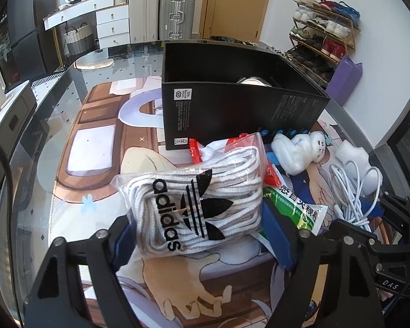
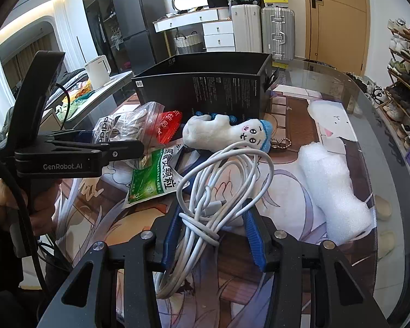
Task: Organize soft objects
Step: 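Lift the clear adidas lace bag with the left tool while the right tool lifts the cable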
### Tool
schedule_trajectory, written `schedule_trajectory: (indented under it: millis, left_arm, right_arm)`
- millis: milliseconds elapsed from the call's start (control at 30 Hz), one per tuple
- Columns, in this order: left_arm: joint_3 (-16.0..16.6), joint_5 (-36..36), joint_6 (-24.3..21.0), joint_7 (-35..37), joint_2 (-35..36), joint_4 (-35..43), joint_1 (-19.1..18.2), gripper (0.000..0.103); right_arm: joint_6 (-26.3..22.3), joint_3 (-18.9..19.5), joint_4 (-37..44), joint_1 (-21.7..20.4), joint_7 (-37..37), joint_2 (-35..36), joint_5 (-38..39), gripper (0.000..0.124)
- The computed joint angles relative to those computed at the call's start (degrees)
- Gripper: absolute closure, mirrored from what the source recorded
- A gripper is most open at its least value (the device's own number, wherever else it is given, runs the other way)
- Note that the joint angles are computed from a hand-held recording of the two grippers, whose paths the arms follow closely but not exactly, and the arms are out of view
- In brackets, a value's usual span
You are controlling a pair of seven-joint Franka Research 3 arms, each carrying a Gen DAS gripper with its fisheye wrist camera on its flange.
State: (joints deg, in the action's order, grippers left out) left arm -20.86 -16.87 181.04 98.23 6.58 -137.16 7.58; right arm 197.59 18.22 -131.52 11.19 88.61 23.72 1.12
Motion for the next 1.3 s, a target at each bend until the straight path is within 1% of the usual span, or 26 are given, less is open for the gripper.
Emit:
schedule_trajectory:
  millis: [167,267,333,433,567,600,633,800,867,933,967,1000,1033,1100,1133,1167,1200,1233,1267,1300]
  left_arm:
    - [-4.34,-5.82,0.98,5.21,-0.89,-0.64,3.24,0.024]
    - [-6.78,-11.94,1.50,10.29,-1.62,-0.66,4.78,0.024]
    - [-6.74,-14.78,1.79,12.53,-2.14,-0.69,4.36,0.024]
    - [-7.09,-19.89,2.08,16.85,-2.79,-0.46,4.02,0.023]
    - [-5.66,-23.51,2.98,20.05,-3.47,-0.22,2.02,0.023]
    - [-5.03,-23.82,3.15,20.36,-3.55,-0.13,1.34,0.023]
    - [-4.47,-24.23,3.36,20.84,-3.51,-0.01,0.69,0.023]
    - [-0.25,-22.86,4.02,19.92,-3.90,0.18,-3.31,0.023]
    - [0.56,-22.66,4.25,19.87,-3.96,0.37,-4.12,0.023]
    - [3.21,-17.66,4.47,15.43,-3.95,0.22,-6.03,0.023]
    - [3.31,-16.53,4.54,14.47,-3.90,0.25,-5.95,0.023]
    - [4.73,-13.27,4.64,11.61,-3.87,0.14,-6.85,0.023]
    - [6.33,-9.73,4.70,8.46,-3.88,0.00,-7.91,0.023]
    - [7.96,-5.09,4.88,4.62,-3.85,0.08,-8.88,0.023]
    - [10.30,-1.32,4.99,1.40,-3.90,0.00,-10.64,0.023]
    - [14.31,3.47,5.21,-2.75,-3.88,-0.07,-13.87,0.023]
    - [17.18,6.83,5.33,-5.61,-3.82,0.09,-16.22,0.023]
    - [18.44,8.70,5.39,-7.19,-3.79,0.27,-17.19,0.023]
    - [21.70,11.86,5.46,-9.98,-3.74,0.48,-19.91,0.023]
    - [26.30,15.68,5.49,-13.33,-3.63,0.80,-23.86,0.023]
  right_arm:
    - [1.17,-0.45,-0.53,0.51,-0.02,-0.15,-0.02,0.079]
    - [2.01,-0.19,-1.04,0.16,0.42,-0.48,-0.70,0.079]
    - [2.62,0.54,-1.17,-0.85,1.25,-0.47,-1.88,0.079]
    - [3.43,0.00,-1.54,-0.40,1.83,-0.94,-2.45,0.079]
    - [4.50,0.07,-2.09,-0.82,3.17,-1.64,-4.13,0.079]
    - [4.74,0.56,-2.15,-1.54,3.91,-1.72,-5.10,0.079]
    - [5.06,1.71,-2.12,-3.15,5.21,-1.64,-6.87,0.079]
    - [6.19,2.49,-1.89,-5.16,8.92,-2.07,-11.53,0.079]
    - [6.51,2.74,-1.56,-5.95,10.37,-2.13,-13.61,0.079]
    - [6.90,3.02,-1.12,-6.81,11.76,-2.23,-15.77,0.079]
    - [6.82,3.76,-0.78,-8.01,13.05,-2.06,-17.62,0.079]
    - [6.89,5.40,-0.31,-10.37,15.17,-1.76,-20.59,0.079]
    - [6.94,5.68,0.25,-11.01,16.23,-1.53,-21.97,0.079]
    - [6.99,6.79,1.29,-12.90,18.62,-1.07,-25.38,0.079]
    - [7.05,7.04,1.88,-13.46,19.52,-0.94,-26.70,0.079]
    - [6.98,6.87,2.13,-13.46,20.09,-1.06,-27.42,0.080]
    - [6.82,6.65,2.65,-13.40,20.40,-1.14,-28.14,0.080]
    - [6.85,6.10,2.95,-12.93,20.42,-1.22,-28.24,0.080]
    - [6.85,5.77,3.22,-12.74,20.53,-1.30,-28.55,0.079]
    - [6.70,5.83,3.77,-12.99,20.90,-1.29,-29.28,0.080]
